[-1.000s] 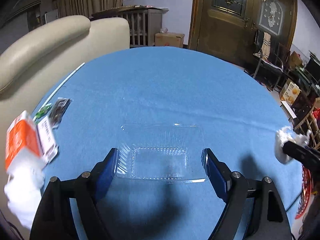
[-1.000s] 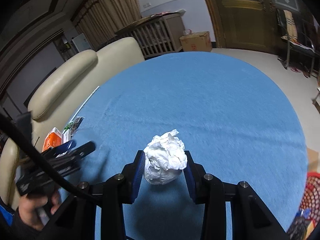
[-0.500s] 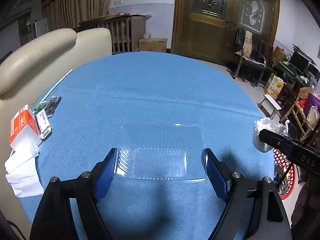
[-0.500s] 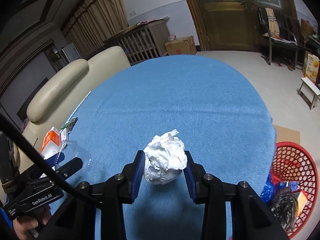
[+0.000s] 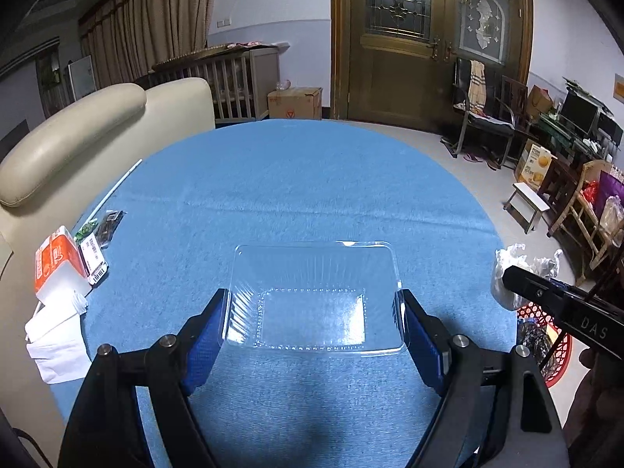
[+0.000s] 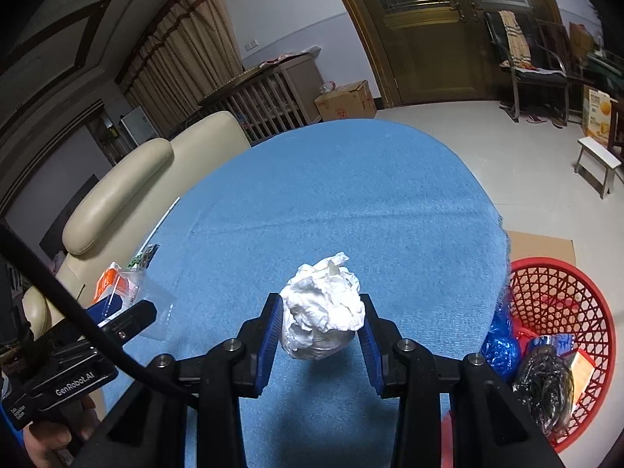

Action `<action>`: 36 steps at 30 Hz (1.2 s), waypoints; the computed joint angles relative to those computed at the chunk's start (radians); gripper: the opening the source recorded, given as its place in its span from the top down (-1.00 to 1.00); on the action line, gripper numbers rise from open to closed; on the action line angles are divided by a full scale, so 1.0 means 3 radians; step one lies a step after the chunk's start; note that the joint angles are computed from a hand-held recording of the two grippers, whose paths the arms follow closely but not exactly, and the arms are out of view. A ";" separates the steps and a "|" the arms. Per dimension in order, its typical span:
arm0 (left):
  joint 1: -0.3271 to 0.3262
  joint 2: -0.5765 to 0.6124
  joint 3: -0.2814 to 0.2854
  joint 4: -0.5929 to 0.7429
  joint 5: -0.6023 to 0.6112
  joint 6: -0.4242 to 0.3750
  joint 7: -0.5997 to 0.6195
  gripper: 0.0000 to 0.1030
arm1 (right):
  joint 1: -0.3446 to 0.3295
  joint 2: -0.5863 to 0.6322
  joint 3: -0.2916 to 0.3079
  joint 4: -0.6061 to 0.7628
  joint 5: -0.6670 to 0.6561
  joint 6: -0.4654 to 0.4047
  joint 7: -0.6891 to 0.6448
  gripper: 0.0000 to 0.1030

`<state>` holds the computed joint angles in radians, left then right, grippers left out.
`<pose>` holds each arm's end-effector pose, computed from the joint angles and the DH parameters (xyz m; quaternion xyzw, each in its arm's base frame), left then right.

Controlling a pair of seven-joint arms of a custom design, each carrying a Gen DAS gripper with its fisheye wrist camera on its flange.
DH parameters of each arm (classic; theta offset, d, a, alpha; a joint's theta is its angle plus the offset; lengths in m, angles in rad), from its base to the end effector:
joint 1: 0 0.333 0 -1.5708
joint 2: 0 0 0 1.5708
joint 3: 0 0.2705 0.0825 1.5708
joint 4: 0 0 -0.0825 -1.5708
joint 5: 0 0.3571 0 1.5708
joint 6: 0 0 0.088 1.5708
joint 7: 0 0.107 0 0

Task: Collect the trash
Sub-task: 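Carry the clear tray and tissue ball over the red basket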

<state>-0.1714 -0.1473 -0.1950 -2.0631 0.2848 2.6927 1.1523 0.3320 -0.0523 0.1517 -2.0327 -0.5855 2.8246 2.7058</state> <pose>0.5026 -0.2082 0.5518 -0.5952 0.7022 -0.2983 0.2522 0.4856 0.2881 0.5274 -0.5798 0.6868 -0.1884 0.3957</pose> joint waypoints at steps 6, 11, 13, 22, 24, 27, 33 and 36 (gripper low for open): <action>0.0041 -0.0104 -0.0014 -0.0097 0.0106 0.0009 -0.0192 -0.63 | 0.0027 0.0049 -0.0004 0.0076 0.0057 0.0027 -0.0130 0.21; 0.0062 -0.0092 -0.0005 -0.0076 0.0138 -0.0012 -0.0252 -0.63 | 0.0074 0.0105 -0.0013 0.0117 0.0043 0.0014 -0.0144 0.21; 0.0066 -0.0085 -0.0002 -0.0069 0.0135 -0.0023 -0.0278 -0.63 | 0.0098 0.0129 -0.0026 0.0134 0.0058 0.0006 -0.0159 0.21; 0.0076 -0.0009 -0.0026 0.0011 0.0197 -0.0164 -0.0482 -0.63 | 0.0198 0.0178 -0.0071 0.0225 -0.0039 -0.0107 -0.0114 0.21; 0.0072 -0.0001 -0.0017 0.0029 0.0174 -0.0254 -0.0508 -0.63 | 0.0197 0.0155 -0.0077 0.0196 -0.0042 -0.0082 -0.0088 0.21; 0.0093 0.0008 -0.0027 0.0046 0.0279 -0.0363 -0.0625 -0.63 | 0.0192 0.0157 -0.0068 0.0178 -0.0038 -0.0033 -0.0087 0.21; 0.0103 0.0033 0.0007 0.0029 0.0241 -0.0430 -0.0673 -0.63 | 0.0283 0.0336 -0.0087 0.0352 0.0197 -0.0109 -0.0396 0.21; 0.0101 0.0027 0.0011 0.0007 0.0248 -0.0423 -0.0659 -0.63 | 0.0335 0.0365 -0.0124 0.0384 0.0173 -0.0121 -0.0379 0.21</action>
